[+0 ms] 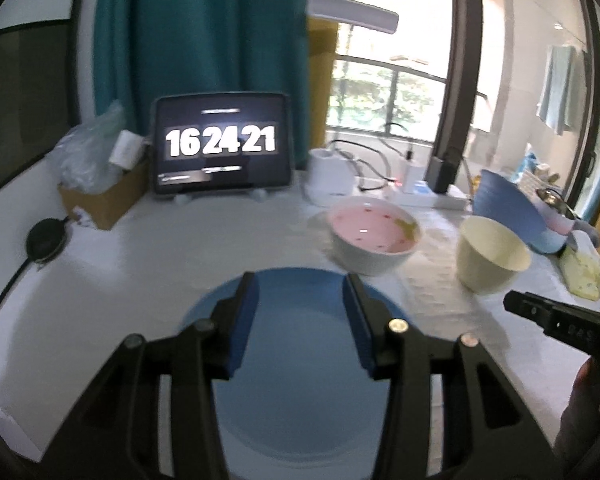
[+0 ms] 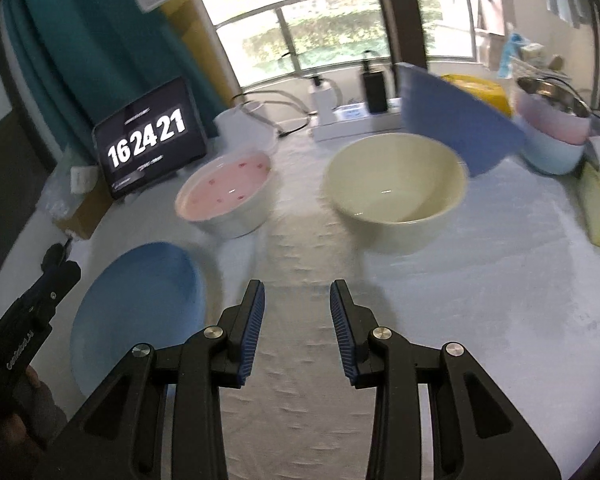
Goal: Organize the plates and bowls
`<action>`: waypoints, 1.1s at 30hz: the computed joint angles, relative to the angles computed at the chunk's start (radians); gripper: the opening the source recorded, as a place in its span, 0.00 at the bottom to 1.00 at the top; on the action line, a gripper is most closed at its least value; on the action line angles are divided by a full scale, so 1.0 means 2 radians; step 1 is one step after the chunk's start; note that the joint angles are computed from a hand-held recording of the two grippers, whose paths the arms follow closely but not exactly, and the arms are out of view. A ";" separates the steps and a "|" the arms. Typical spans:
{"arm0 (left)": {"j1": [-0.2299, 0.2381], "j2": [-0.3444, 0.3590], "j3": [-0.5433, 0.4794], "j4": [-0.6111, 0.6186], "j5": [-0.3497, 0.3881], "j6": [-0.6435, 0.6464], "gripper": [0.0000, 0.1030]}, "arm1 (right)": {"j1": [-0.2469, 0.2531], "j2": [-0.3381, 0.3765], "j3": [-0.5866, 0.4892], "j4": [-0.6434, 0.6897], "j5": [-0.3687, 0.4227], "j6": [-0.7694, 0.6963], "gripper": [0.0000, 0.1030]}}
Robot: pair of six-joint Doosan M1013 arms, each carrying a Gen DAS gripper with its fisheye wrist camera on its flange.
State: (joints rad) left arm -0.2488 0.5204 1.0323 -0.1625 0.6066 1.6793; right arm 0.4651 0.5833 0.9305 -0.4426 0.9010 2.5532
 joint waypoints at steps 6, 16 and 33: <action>-0.013 0.008 -0.019 -0.027 0.023 0.032 0.44 | -0.010 -0.028 0.045 -0.032 -0.014 0.046 0.35; -0.039 0.027 -0.060 -0.050 0.049 0.068 0.44 | -0.031 -0.059 0.092 -0.081 -0.023 0.095 0.35; -0.072 0.100 -0.199 -0.074 0.108 0.114 0.44 | -0.067 -0.064 0.095 -0.129 -0.017 0.117 0.35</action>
